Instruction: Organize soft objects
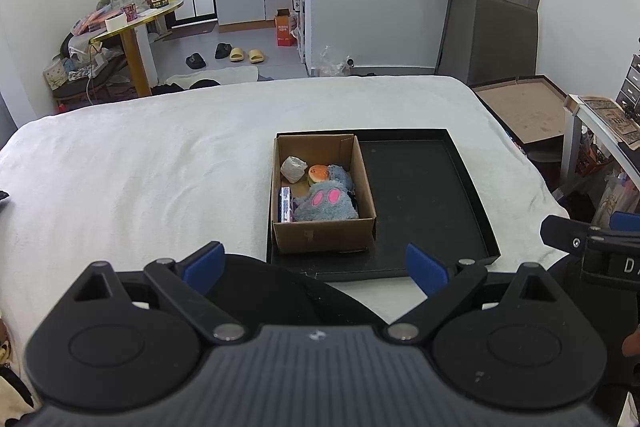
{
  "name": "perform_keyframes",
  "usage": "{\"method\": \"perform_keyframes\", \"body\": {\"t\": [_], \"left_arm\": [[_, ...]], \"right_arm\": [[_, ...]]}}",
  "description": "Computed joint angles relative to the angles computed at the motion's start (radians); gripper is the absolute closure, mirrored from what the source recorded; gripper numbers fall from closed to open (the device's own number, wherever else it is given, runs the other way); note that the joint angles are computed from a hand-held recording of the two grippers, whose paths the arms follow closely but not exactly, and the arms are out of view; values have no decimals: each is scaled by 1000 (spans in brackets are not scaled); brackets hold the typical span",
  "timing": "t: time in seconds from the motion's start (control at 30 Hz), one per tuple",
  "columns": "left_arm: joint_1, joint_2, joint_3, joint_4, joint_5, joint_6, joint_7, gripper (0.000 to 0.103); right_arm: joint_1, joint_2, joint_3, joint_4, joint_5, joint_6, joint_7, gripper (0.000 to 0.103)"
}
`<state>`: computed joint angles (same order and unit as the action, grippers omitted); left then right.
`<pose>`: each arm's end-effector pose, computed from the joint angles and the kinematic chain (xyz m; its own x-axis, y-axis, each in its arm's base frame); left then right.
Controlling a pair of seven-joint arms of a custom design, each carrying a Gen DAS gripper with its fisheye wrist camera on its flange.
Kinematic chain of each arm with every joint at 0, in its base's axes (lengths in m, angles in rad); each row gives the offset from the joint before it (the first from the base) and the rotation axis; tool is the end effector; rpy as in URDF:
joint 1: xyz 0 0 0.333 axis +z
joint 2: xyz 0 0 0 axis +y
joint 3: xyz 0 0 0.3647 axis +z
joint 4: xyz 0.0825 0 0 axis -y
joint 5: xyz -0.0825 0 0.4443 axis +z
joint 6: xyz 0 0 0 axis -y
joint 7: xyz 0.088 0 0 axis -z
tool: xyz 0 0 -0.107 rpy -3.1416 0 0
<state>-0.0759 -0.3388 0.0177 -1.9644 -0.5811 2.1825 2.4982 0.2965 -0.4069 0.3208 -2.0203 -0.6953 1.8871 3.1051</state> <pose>0.5344 -0.0497 0.7243 -0.7005 -0.7136 -0.0143 -0.5012 0.5061 -0.7019 0.4161 0.2774 0.6959 -0.6604 -0.7400 -0.1272 -0.4379 0.5172 -0.7354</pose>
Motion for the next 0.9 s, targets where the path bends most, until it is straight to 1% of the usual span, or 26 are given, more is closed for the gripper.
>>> {"method": "perform_keyframes", "body": {"t": [0.9], "left_arm": [[1, 14, -1, 10, -15, -22, 13, 7]], "right_arm": [[0, 6, -7, 4, 12, 3, -19, 0]]}}
